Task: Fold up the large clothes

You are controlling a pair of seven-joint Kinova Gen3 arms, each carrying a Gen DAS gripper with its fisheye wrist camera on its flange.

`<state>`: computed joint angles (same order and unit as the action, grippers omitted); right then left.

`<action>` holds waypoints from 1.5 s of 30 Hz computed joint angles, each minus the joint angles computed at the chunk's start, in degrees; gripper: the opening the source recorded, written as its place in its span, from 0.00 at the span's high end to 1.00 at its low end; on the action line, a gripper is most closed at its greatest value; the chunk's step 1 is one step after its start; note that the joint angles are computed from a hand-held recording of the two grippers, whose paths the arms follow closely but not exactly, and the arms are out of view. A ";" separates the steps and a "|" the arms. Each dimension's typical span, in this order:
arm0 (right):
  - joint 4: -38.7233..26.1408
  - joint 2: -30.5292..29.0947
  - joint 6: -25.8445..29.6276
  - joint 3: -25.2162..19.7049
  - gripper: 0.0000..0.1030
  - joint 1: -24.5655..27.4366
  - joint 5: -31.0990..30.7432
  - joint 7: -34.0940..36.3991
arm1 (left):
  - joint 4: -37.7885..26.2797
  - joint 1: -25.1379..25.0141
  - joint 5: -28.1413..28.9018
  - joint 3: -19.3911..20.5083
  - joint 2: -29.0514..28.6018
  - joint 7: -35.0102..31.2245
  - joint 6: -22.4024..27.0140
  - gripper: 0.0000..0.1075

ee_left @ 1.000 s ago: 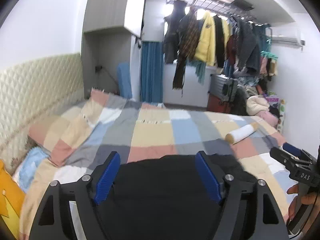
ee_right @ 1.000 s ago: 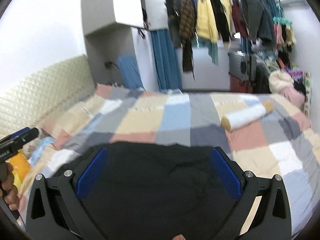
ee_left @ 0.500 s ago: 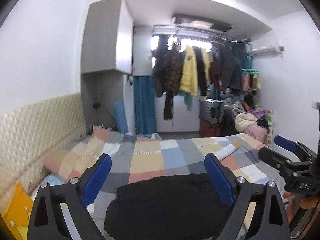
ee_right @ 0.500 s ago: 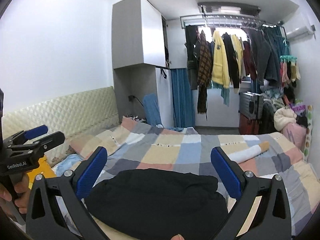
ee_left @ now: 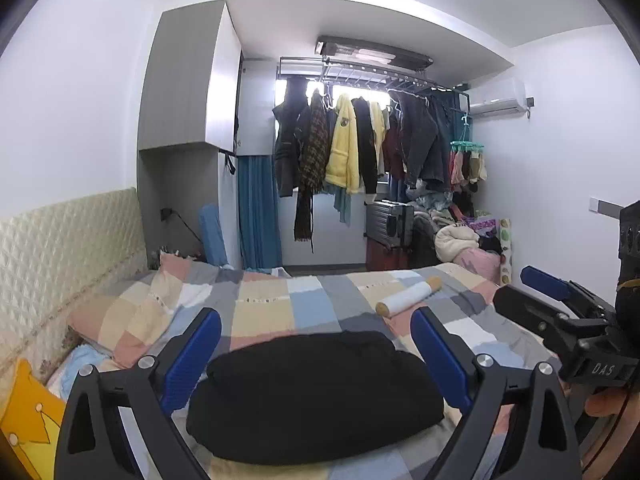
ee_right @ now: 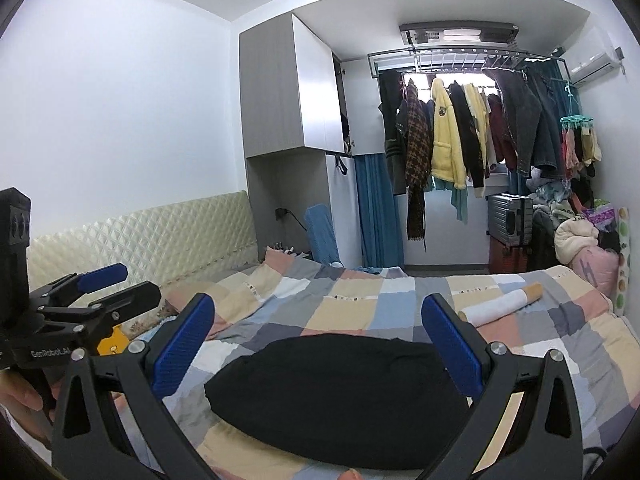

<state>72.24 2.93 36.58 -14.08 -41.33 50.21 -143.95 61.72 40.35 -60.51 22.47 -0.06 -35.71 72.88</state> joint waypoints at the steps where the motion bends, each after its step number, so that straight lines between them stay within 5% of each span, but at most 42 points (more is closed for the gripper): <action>1: 0.81 -0.46 0.41 -0.21 0.00 -0.38 0.77 -0.90 | 0.81 0.00 0.20 -0.05 -0.29 0.55 -0.16 0.11; 18: 8.17 -0.79 4.99 -2.69 0.00 -1.43 3.09 -6.21 | 11.46 -6.11 6.38 1.04 -3.21 12.28 -1.86 0.11; 28: 11.59 -0.41 5.15 -1.63 0.00 -0.33 1.82 -12.58 | 14.02 -7.63 11.11 -0.42 -1.47 11.51 -3.14 0.11; 37: 8.99 3.16 6.00 0.38 0.00 -1.24 -3.73 -6.87 | 13.21 -6.03 11.84 -2.96 0.75 11.79 -1.09 0.11; 45: 9.03 3.31 7.94 1.64 0.00 -3.59 -2.44 -7.68 | 13.80 -5.94 12.90 -4.36 0.78 11.92 -0.92 0.11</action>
<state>81.27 6.23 44.51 -12.44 -44.93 47.76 -151.63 75.52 34.41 -47.62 18.11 0.72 -23.79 71.96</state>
